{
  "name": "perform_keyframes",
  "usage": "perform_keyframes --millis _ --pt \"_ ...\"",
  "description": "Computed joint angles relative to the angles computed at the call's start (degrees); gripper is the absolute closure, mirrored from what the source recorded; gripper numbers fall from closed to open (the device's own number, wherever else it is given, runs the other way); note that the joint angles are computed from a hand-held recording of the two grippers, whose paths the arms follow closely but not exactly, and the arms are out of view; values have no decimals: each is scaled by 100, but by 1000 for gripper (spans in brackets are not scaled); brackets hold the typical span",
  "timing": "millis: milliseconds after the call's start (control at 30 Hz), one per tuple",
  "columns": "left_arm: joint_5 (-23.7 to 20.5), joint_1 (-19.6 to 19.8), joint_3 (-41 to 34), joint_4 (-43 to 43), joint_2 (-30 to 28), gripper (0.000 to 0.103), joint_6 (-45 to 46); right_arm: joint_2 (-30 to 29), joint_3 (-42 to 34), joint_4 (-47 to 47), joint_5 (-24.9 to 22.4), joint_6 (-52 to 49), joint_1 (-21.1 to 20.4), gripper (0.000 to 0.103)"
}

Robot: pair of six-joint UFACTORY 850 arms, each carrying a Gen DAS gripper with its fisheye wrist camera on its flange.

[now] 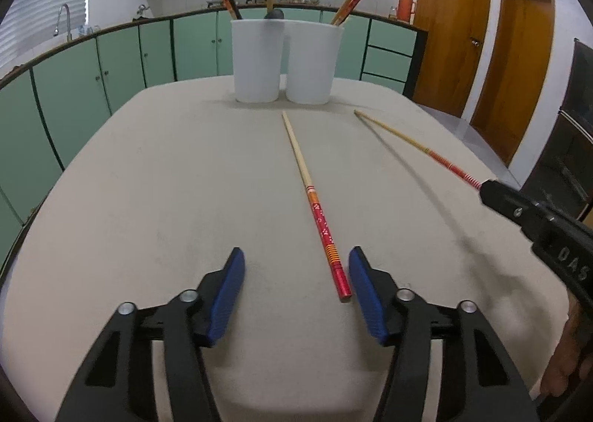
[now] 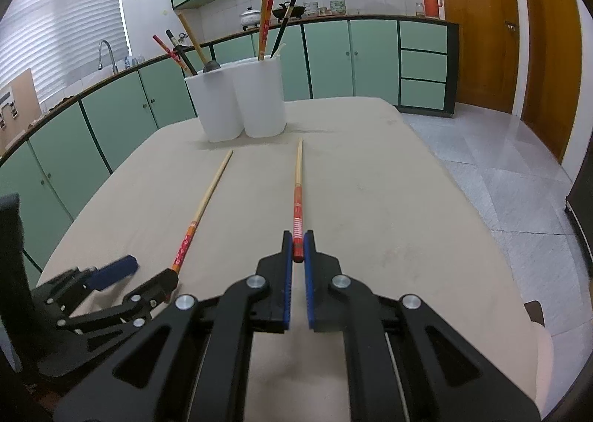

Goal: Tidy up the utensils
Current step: 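Grasp a red-patterned chopstick with the left tool while the right tool grasps the other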

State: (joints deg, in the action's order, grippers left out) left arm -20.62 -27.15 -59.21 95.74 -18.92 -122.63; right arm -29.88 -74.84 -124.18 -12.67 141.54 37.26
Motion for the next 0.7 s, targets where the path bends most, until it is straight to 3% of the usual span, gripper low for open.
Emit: perform_keyframes --millis 200,400,700 --pt "-174 -100 -67 -390 -45 54 495 22 3 -384 -87 370 -10 98" --pt "-150 -113 -64 -270 -52 97 469 42 37 -458 -129 459 -10 98" --pt "-107 -69 64 219 183 97 -14 51 7 -235 -183 99 23 98"
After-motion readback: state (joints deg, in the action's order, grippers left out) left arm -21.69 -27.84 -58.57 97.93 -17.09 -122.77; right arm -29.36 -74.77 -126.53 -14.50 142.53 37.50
